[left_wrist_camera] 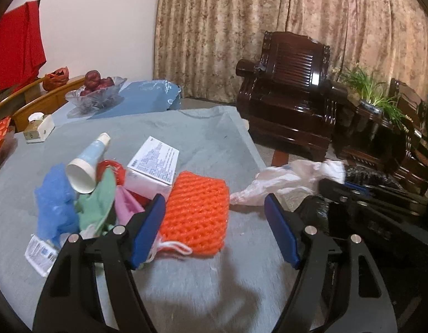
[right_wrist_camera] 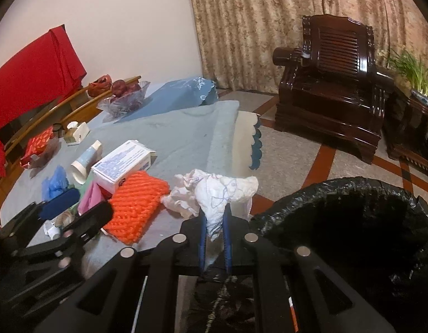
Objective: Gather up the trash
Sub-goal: 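Grasp the white tissue with the right gripper while the left gripper grasps the orange net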
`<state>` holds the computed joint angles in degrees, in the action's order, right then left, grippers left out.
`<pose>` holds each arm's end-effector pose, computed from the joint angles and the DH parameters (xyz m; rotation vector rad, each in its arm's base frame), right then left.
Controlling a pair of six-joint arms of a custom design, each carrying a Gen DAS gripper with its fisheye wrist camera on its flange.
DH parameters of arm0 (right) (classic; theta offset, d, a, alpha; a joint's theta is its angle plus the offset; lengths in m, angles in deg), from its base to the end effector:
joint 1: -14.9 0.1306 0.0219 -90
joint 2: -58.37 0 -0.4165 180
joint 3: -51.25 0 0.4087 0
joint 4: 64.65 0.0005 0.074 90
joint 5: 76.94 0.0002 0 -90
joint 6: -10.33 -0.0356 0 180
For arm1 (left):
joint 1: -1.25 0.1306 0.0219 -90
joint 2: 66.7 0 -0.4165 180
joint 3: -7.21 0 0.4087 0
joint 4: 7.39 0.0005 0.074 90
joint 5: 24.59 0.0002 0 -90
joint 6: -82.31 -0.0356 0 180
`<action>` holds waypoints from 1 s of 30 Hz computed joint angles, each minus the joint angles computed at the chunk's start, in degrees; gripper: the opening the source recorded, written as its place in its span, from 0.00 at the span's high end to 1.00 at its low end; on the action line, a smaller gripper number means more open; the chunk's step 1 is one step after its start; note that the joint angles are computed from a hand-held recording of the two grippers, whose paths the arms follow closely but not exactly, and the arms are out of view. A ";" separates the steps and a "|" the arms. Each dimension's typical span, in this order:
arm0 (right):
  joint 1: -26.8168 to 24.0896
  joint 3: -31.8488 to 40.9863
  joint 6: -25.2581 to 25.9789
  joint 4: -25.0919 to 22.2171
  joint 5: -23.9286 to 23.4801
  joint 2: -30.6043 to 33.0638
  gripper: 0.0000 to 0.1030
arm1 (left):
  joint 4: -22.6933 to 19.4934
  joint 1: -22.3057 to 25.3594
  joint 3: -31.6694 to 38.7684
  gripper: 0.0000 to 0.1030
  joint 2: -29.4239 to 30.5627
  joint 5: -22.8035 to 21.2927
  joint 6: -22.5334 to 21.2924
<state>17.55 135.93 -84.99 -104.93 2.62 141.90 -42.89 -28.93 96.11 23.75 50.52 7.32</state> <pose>0.4672 0.0276 0.4837 -0.0454 2.2548 0.2798 0.4540 -0.2540 0.4706 0.1479 2.1916 -0.1550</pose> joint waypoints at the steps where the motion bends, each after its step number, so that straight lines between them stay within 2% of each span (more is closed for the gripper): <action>1: -0.12 -0.07 -0.15 0.08 -0.13 0.00 0.90 | -0.23 0.11 0.35 0.33 0.55 0.09 0.15; 7: -0.74 -0.27 -0.56 0.42 -1.08 0.16 0.90 | -3.29 1.17 2.75 0.33 4.36 -0.75 1.04; 11: -0.61 -0.27 -0.27 0.56 -1.29 0.20 0.90 | -5.97 2.13 4.03 0.28 6.42 0.29 2.28; 15: -0.50 -0.22 0.04 0.45 -1.41 0.19 0.90 | -7.56 2.40 5.03 0.30 7.44 0.69 2.40; 17: -0.48 -0.21 0.04 0.35 -1.54 0.18 0.90 | -7.91 2.25 5.42 0.45 7.59 0.39 1.58; 18: -0.45 -0.09 0.04 0.23 -1.50 0.21 0.90 | -8.07 2.16 5.52 0.47 7.54 0.32 1.18; 20: -0.44 0.04 0.13 -0.02 -1.61 0.06 0.90 | -7.93 2.00 5.48 0.61 7.41 0.40 0.78; 22: -0.47 0.23 0.10 -0.29 -1.80 -0.13 0.90 | -7.53 1.89 5.07 0.68 6.75 0.70 0.40; 26: -0.84 0.40 0.48 -0.46 -2.33 -0.90 0.90 | -6.47 1.47 4.18 0.73 4.88 1.24 0.44; 30: -1.05 0.38 0.74 -0.40 -2.47 -2.05 0.90 | -6.05 0.38 3.36 0.74 2.51 0.26 0.46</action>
